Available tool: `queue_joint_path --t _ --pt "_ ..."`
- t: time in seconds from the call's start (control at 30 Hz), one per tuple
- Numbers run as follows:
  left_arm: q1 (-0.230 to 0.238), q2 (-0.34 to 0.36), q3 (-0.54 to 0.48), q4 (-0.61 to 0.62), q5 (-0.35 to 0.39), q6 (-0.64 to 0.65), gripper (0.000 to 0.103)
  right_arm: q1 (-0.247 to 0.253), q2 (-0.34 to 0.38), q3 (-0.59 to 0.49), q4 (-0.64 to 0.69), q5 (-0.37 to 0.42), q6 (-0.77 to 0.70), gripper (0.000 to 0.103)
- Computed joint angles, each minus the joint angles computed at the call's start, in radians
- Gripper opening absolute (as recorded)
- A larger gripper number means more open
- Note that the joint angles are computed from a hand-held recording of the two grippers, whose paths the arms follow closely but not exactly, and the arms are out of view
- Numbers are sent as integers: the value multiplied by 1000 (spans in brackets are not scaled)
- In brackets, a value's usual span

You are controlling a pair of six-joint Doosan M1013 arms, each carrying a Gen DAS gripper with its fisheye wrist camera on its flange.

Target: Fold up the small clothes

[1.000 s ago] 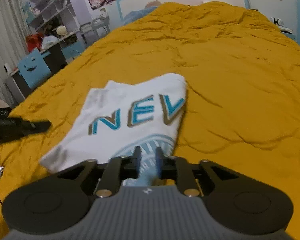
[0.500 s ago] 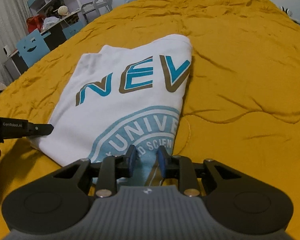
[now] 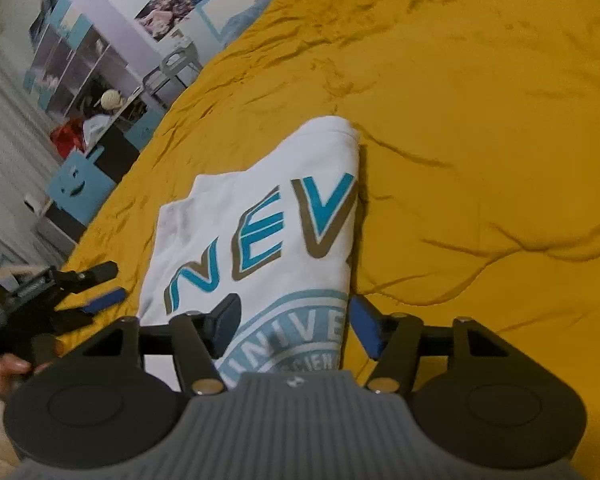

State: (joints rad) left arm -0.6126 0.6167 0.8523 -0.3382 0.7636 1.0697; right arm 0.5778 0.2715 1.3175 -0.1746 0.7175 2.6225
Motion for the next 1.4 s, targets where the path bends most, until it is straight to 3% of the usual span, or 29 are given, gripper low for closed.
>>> queue_joint_path --t 0.1,0.2,0.4,0.57,0.67,0.77,0.83,0.93,1.1,1.27,1.4 --pt "11 39 -38 -48 21 11 86 -18 4 14 41 -36 16 60" --pt "16 78 -88 -81 44 42 86 -28 23 0 -5 -26 70 61" --pt "26 156 -203 -148 101 112 80 -74 53 3 64 -125 61 61" --pt "36 206 -279 -183 131 127 55 -118 68 29 199 -238 25 57" --pt "41 206 -267 -215 111 137 45 -140 84 31 290 -283 -12 51" --pt "44 190 -233 -238 85 144 38 -162 102 30 435 -321 -106 42" --pt "43 181 -224 -223 82 136 33 -169 113 23 488 -322 -143 30" --pt "29 173 -241 -145 90 100 28 -164 118 3 438 -298 -112 15" --pt "-7 129 -226 16 53 64 23 -138 100 -25 301 -297 -83 9" --pt "-57 28 -117 209 -64 35 22 -93 72 -80 95 -269 -36 7" --pt "-101 -75 20 388 -198 -77 22 -48 25 -80 -62 -275 22 6"
